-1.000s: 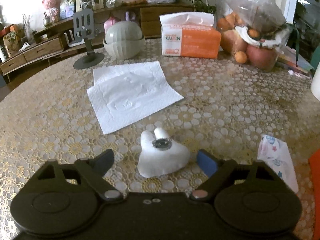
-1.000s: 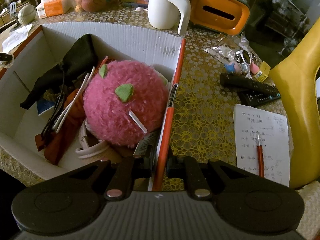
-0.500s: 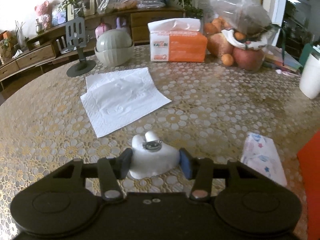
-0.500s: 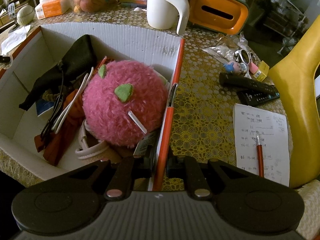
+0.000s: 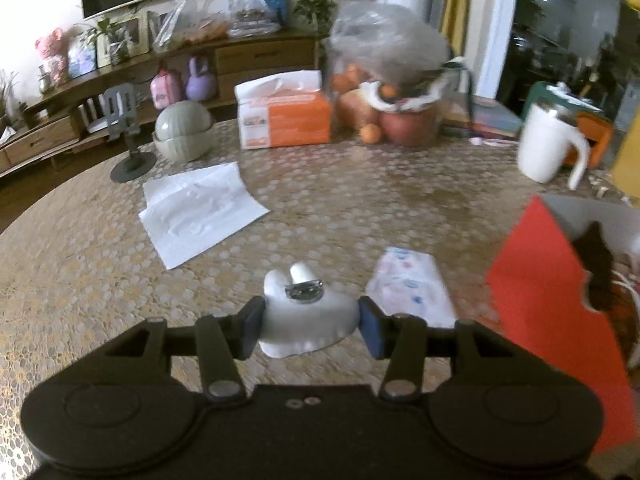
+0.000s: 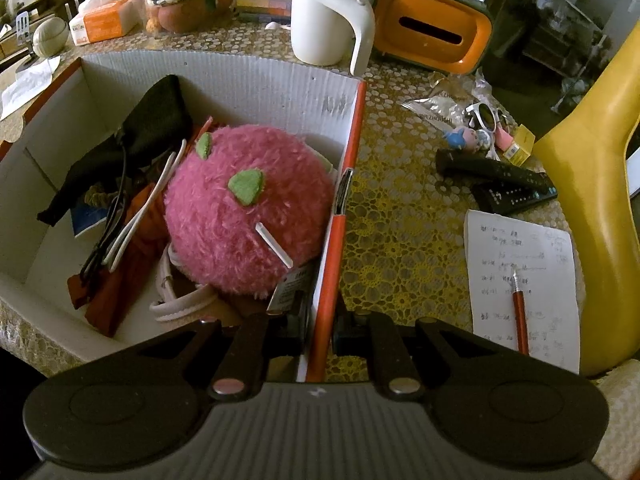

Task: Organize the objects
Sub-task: 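Carry the white object into the shoebox with the left gripper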

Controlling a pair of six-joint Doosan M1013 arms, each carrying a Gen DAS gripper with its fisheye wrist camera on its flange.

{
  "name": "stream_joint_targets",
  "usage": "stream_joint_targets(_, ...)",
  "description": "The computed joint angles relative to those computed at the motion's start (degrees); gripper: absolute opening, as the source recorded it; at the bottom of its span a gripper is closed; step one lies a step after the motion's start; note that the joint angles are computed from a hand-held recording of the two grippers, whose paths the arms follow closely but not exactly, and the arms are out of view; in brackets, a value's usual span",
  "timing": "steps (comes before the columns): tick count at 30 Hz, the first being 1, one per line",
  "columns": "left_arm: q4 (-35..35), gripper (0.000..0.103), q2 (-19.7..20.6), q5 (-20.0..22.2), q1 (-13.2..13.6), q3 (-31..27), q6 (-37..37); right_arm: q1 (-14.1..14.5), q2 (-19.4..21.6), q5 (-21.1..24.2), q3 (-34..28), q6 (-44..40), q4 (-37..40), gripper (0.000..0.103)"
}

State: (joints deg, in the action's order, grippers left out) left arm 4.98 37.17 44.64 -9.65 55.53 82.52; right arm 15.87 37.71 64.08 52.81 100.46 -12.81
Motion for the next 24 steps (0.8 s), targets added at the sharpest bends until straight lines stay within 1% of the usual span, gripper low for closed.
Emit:
stream_joint_targets(5,-1.21,0.048,-2.58,-0.4,-0.95,2.33,1.87,0.13,-0.26,-0.89,0.61,0.67,-0.72,0.011)
stream_joint_targets(8,-3.57,0.048,-4.2,-1.39,-1.49,3.84,4.99,0.22,-0.41,-1.39,0.98,0.88,-1.16,0.011)
stream_joint_targets(12,-5.75,0.048,-5.58,-1.62,-2.44,4.71,8.1,0.26,-0.54,-1.74,1.26,0.74,-1.35,0.011)
stream_joint_targets(19,-8.78,0.048,-6.73,-1.2,-4.31,5.28,12.26,0.16,-0.67,-2.38,1.59,0.01,-1.17,0.011)
stream_joint_targets(24,-10.19,0.049,-6.54,-0.27,-5.92,4.53,14.7,0.1,-0.78,-2.76,1.81,-0.17,-0.88,0.011)
